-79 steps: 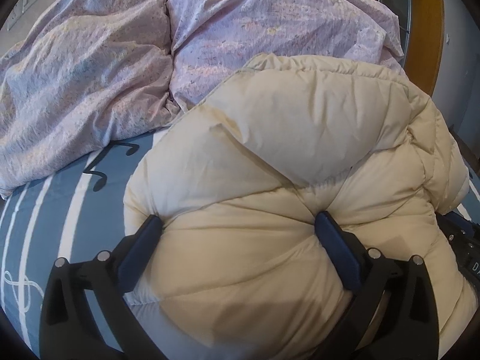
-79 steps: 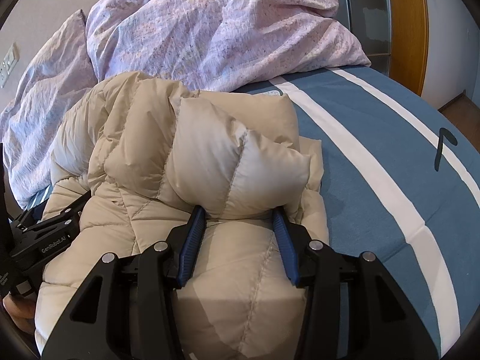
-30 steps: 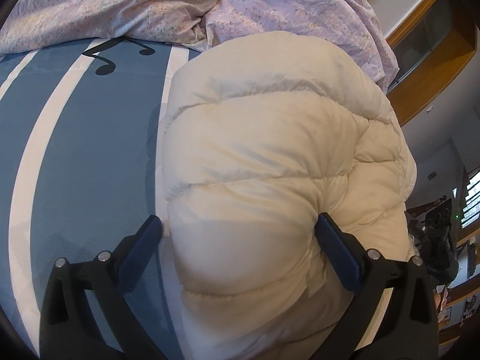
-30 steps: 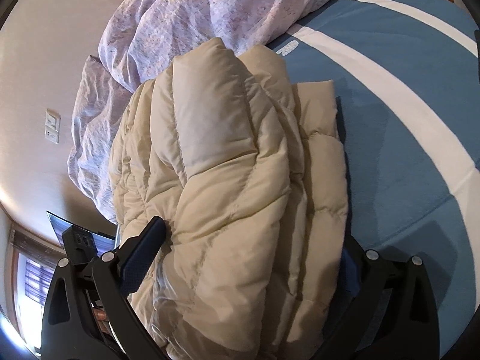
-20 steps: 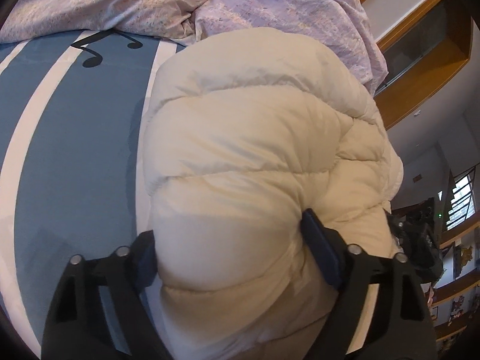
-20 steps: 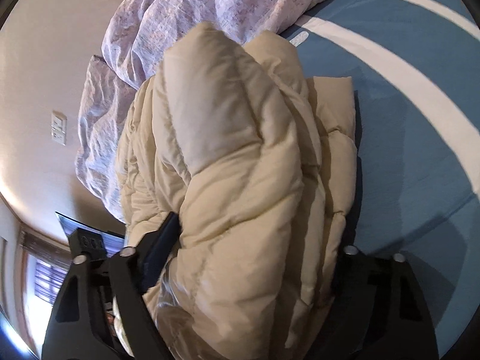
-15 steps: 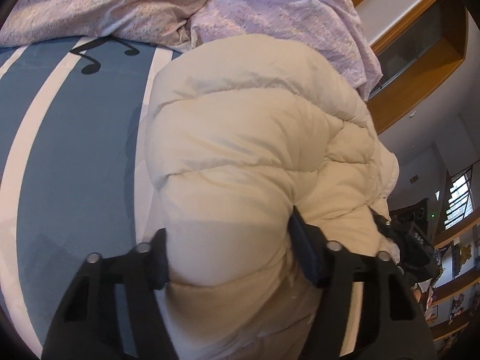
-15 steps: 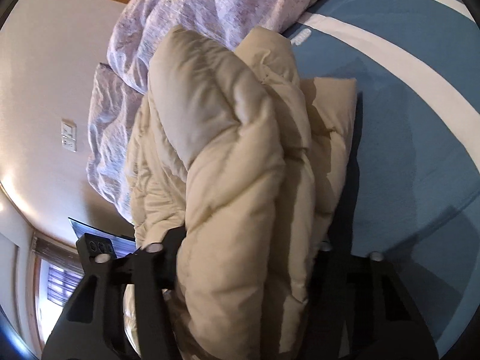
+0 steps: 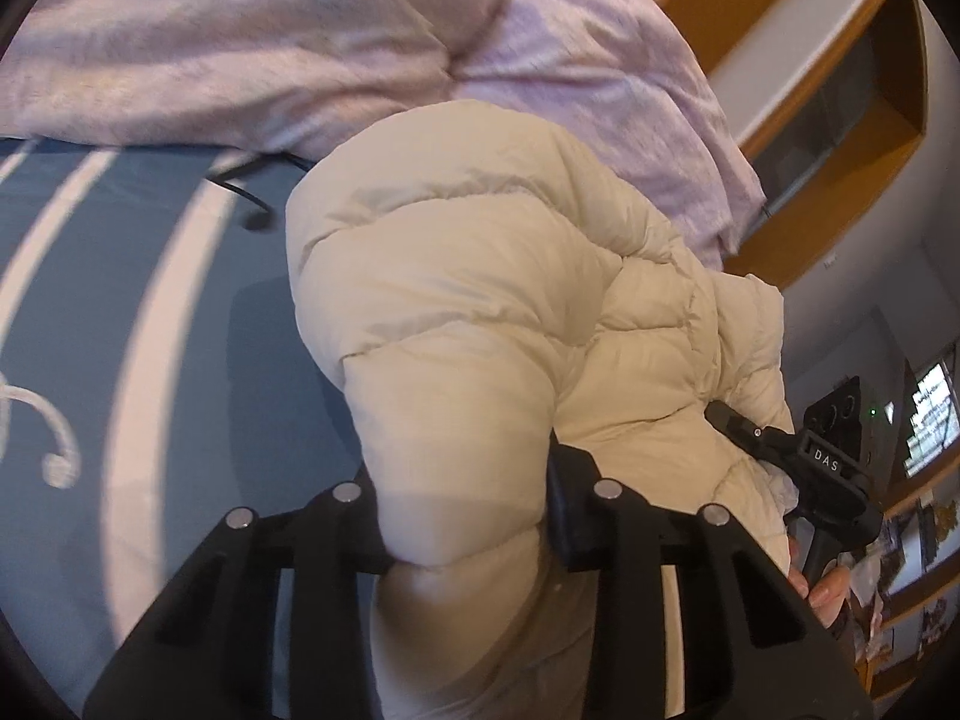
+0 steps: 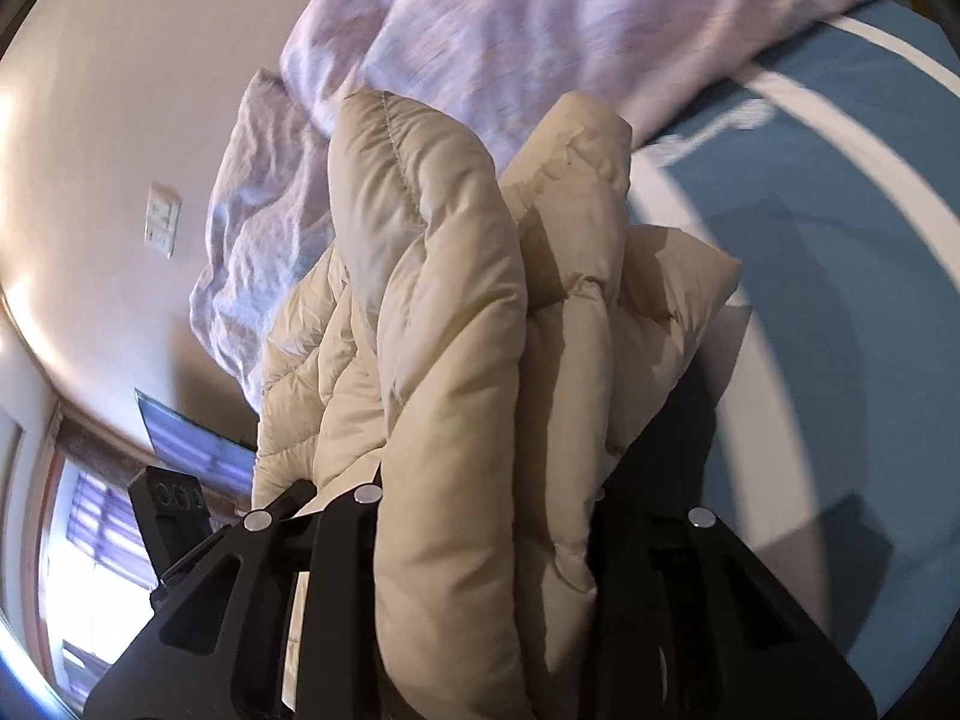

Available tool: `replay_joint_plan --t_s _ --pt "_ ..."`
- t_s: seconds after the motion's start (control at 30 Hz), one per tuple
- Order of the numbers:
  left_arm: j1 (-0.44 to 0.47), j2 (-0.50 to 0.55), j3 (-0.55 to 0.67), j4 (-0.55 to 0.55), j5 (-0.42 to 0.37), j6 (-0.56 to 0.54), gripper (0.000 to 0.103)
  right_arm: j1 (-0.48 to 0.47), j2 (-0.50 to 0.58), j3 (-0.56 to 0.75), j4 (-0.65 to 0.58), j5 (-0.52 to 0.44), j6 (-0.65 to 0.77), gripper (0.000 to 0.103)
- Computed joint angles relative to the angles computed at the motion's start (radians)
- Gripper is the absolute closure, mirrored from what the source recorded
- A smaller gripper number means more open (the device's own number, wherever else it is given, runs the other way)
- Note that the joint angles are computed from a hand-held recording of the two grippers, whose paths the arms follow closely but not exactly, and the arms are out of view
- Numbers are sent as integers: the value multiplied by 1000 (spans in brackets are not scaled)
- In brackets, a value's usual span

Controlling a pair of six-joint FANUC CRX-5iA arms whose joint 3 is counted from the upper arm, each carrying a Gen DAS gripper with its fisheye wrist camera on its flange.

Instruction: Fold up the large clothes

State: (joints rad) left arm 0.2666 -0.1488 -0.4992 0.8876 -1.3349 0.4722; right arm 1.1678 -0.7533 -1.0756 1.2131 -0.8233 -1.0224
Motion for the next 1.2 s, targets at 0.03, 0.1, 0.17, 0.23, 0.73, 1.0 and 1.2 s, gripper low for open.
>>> replay_joint_plan --t_s 0.03,0.1,0.17,0.23,0.73,1.0,1.2 --pt "16 7 9 1 2 1 68 -80 41 20 17 93 28 76" --pt "46 23 29 -1 7 3 68 -184 104 54 41 219 67 76" --pt "74 37 48 -4 13 2 68 -268 164 84 74 325 93 77" --pt "100 53 69 -5 23 1 68 -339 220 113 119 415 97 77" --pt "80 -27 11 -68 329 -112 22 -1 348 315 -227 -215 380 31" --pt "17 -97 -17 -31 519 -113 13 42 497 490 -145 -431 547 31" --pt "-73 -98 15 -121 626 -31 13 -58 632 609 -149 -391 681 34"
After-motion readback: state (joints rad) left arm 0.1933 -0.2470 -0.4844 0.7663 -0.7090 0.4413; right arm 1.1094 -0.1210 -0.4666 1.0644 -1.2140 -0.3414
